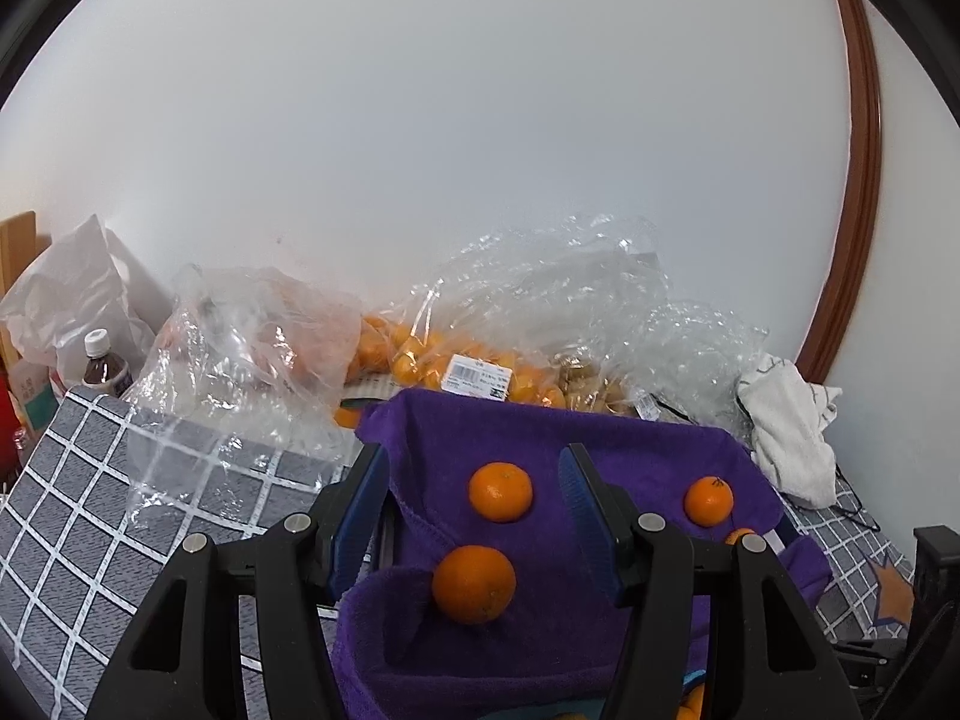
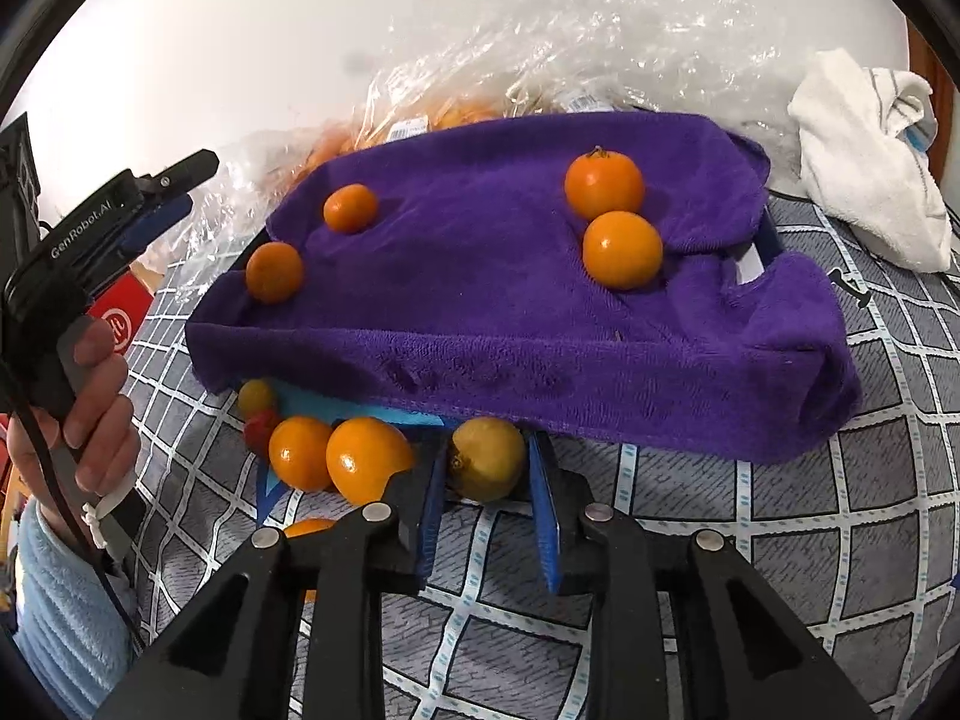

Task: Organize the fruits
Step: 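Move the right gripper toward a yellow fruit while the left withdraws from the towel, then close the right gripper on the yellow fruit while the left grasps another yellow fruit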

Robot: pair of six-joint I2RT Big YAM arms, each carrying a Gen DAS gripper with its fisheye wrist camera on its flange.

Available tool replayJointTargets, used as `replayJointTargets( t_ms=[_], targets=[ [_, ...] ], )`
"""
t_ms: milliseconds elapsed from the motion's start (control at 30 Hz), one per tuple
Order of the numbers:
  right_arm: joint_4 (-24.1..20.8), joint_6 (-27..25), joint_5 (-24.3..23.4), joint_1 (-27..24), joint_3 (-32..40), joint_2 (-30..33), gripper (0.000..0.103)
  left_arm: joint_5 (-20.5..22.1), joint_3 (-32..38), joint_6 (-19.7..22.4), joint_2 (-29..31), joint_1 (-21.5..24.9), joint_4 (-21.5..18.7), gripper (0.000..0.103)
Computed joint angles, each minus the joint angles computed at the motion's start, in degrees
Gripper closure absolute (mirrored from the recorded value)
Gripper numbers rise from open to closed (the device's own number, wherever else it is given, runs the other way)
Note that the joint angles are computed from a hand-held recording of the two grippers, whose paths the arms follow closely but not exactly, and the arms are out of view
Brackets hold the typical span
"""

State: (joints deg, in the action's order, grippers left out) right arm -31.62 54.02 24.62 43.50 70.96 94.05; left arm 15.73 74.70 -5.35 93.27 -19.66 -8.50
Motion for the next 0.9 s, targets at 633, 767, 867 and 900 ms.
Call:
replayJointTargets(
  t_ms=[633,767,867,900],
  targets=[
    [-3.87,5.49,9.99,1.88,-3.57,-4.42,0.076,6.45,-6.91,9.52,-6.12,-1.30,-16.44,0.066],
    [-2.89,4.72,10.26,2.09,-3.82,-4.65,0.076,8.29,-6.90,5.66,-4.53,-1.60,-16.31,0.069],
    [-2.52,5.48,9.90,1.93,-4.23,-4.78,0.076,7.69,-6.75,4.96,-3.57,-1.80,-16.36,0.069],
    [-2.70,5.88,9.73,1.87,-4.23,-4.73,0.076,7.86,-6.59,5.04,-3.09,-1.83,-16.53,0.069]
  ],
)
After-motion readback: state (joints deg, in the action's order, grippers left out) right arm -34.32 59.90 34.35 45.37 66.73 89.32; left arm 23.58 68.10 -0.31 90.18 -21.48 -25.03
